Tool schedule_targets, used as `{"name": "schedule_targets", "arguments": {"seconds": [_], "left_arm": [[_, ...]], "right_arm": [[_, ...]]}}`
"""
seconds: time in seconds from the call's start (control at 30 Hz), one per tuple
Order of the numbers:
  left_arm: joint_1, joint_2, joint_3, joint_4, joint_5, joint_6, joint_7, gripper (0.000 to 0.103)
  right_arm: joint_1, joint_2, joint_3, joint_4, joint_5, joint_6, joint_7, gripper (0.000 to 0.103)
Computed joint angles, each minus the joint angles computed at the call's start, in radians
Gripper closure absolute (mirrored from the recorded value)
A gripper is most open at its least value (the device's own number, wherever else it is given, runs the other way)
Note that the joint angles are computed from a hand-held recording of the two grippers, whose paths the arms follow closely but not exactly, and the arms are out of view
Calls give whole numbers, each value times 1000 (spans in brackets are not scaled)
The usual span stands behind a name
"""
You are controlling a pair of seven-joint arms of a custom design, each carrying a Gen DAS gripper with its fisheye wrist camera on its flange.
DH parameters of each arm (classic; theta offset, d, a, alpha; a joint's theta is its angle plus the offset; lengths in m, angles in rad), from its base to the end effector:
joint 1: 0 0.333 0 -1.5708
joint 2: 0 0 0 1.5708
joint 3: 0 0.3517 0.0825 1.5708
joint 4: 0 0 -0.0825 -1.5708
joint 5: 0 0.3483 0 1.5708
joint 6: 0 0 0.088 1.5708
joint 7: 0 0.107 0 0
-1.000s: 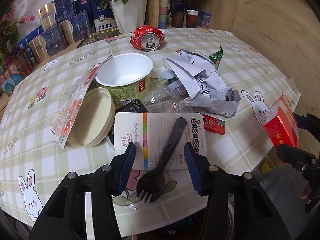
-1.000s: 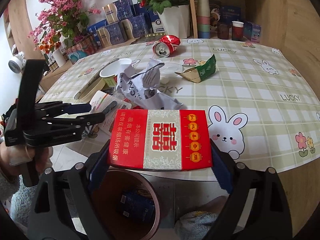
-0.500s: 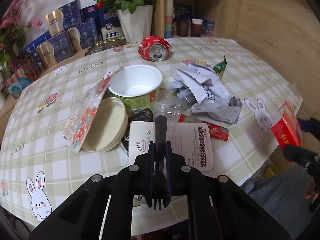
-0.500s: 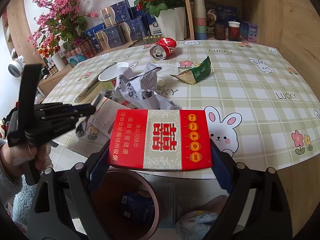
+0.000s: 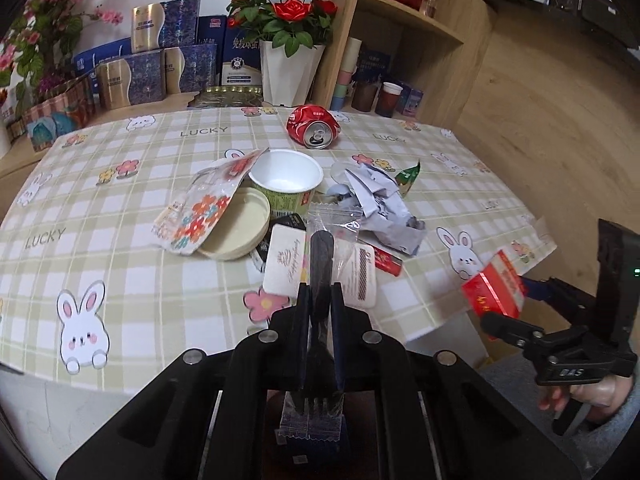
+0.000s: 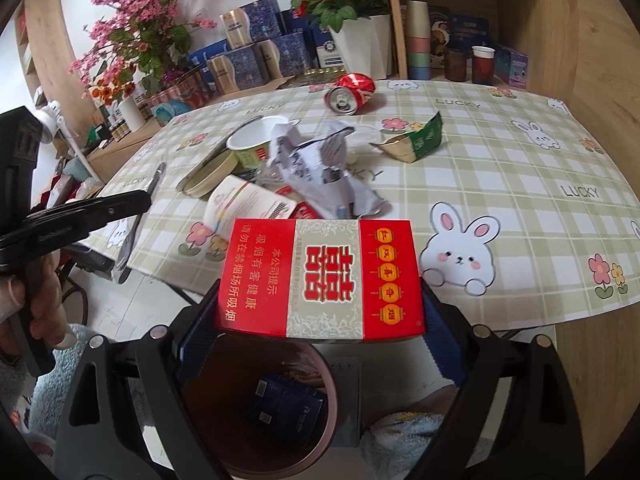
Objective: Collect trash
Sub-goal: 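Grasp the plastic-wrapped fork with the left tool while the right tool holds the red box, then lower both items over the brown bin and open both tools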
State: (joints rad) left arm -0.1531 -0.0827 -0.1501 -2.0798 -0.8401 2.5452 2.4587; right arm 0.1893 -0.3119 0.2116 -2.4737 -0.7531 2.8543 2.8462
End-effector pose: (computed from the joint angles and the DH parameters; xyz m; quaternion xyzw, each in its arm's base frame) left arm 0.5114 -0.1529 0.5717 -0.4232 0.8157 -0.3873 0.0739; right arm 0.3833 0.2114 0.5236 -0.5813 0.7144 -0.2301 0.3144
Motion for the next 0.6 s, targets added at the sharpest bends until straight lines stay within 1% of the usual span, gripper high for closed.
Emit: {"name": "schedule_targets", "arguments": {"seconds": [0.07, 0.2, 0.3, 0.37, 0.5, 0.6], "left_arm": [[1, -36, 8, -37, -19, -11, 22, 93], [-7, -112, 26, -124, -45, -9, 81, 93], [-10, -148, 41, -167, -53, -15, 94, 93], [-12, -165, 50, -188, -63, -16, 93, 93], [-7, -182, 65, -221, -75, -18, 76, 93], [0, -184, 70, -234, -71, -18, 60, 93]], "right_arm": [[18, 5, 2, -1, 14, -1, -16, 15], [60, 27, 1, -6, 55, 5, -59, 15], [96, 55, 0, -4, 92, 3, -100, 15], [132, 88, -9, 4, 134, -1, -154, 15], [196, 157, -36, 6, 245, 30, -268, 15], [244, 218, -62, 17, 379, 46, -399, 15]]}}
